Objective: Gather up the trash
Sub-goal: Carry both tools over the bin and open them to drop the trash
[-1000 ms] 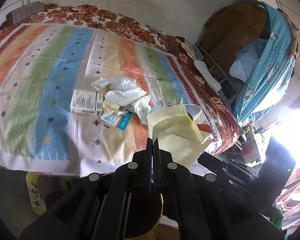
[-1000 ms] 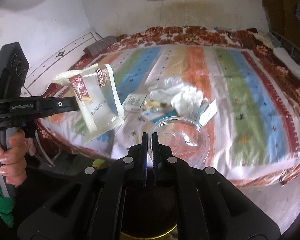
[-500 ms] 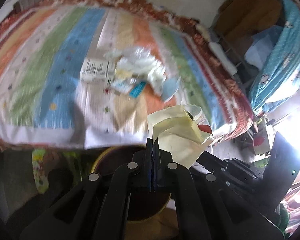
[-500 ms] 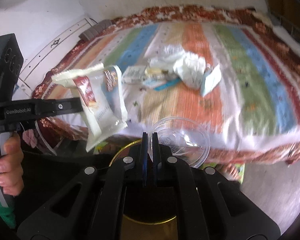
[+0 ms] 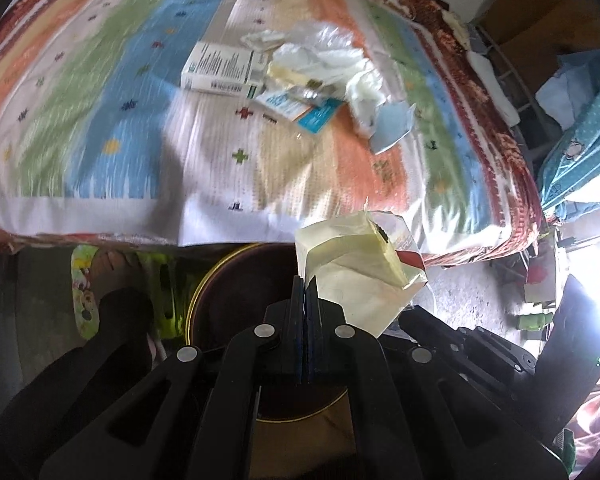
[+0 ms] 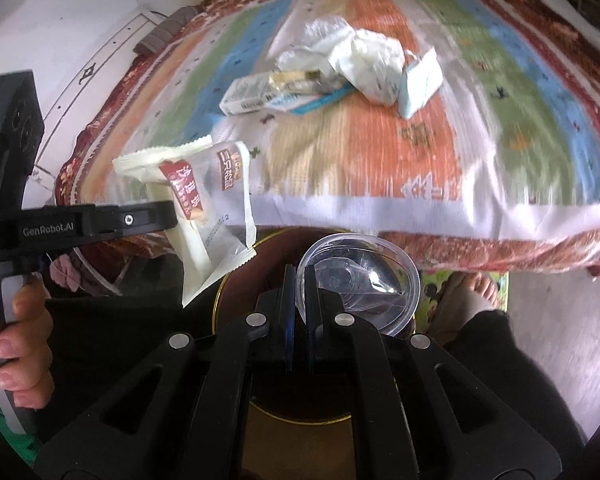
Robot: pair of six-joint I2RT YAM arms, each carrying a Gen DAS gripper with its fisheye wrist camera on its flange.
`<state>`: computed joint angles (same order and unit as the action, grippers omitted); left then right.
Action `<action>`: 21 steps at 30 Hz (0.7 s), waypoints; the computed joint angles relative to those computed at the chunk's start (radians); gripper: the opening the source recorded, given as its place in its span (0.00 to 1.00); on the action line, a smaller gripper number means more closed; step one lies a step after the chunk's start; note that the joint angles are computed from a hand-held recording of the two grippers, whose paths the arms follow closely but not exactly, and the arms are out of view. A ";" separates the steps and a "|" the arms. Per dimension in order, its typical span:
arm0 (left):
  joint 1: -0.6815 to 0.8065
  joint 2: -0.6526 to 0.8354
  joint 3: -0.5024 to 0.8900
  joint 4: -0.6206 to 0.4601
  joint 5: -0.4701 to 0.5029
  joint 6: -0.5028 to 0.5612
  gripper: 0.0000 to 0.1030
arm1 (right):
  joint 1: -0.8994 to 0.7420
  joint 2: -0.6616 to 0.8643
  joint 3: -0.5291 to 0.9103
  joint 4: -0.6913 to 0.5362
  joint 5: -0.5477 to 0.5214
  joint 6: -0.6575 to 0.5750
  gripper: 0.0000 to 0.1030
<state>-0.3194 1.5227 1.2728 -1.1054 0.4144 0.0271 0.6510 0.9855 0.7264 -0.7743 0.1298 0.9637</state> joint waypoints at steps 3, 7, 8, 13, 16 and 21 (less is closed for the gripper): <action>-0.007 0.028 -0.005 0.001 -0.023 -0.010 0.00 | -0.018 0.005 -0.013 0.004 -0.016 0.006 0.04; -0.013 0.053 -0.005 -0.009 -0.035 -0.020 0.00 | -0.051 0.025 -0.041 0.031 -0.078 0.015 0.04; -0.012 0.060 -0.004 -0.016 -0.027 -0.020 0.00 | -0.056 0.034 -0.044 0.037 -0.088 0.011 0.04; -0.002 0.095 -0.002 -0.017 -0.032 -0.041 0.25 | -0.056 0.073 -0.047 0.058 -0.107 0.024 0.10; 0.009 0.087 0.000 -0.019 -0.012 -0.041 0.37 | -0.058 0.072 -0.051 0.061 -0.105 0.028 0.30; 0.027 0.067 0.016 0.002 0.012 -0.054 0.46 | -0.051 0.062 -0.043 0.056 -0.081 0.019 0.31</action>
<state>-0.2928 1.5900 1.2892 -1.1038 0.4259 -0.0273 0.6000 1.0479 0.6836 -0.7182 0.0493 0.9829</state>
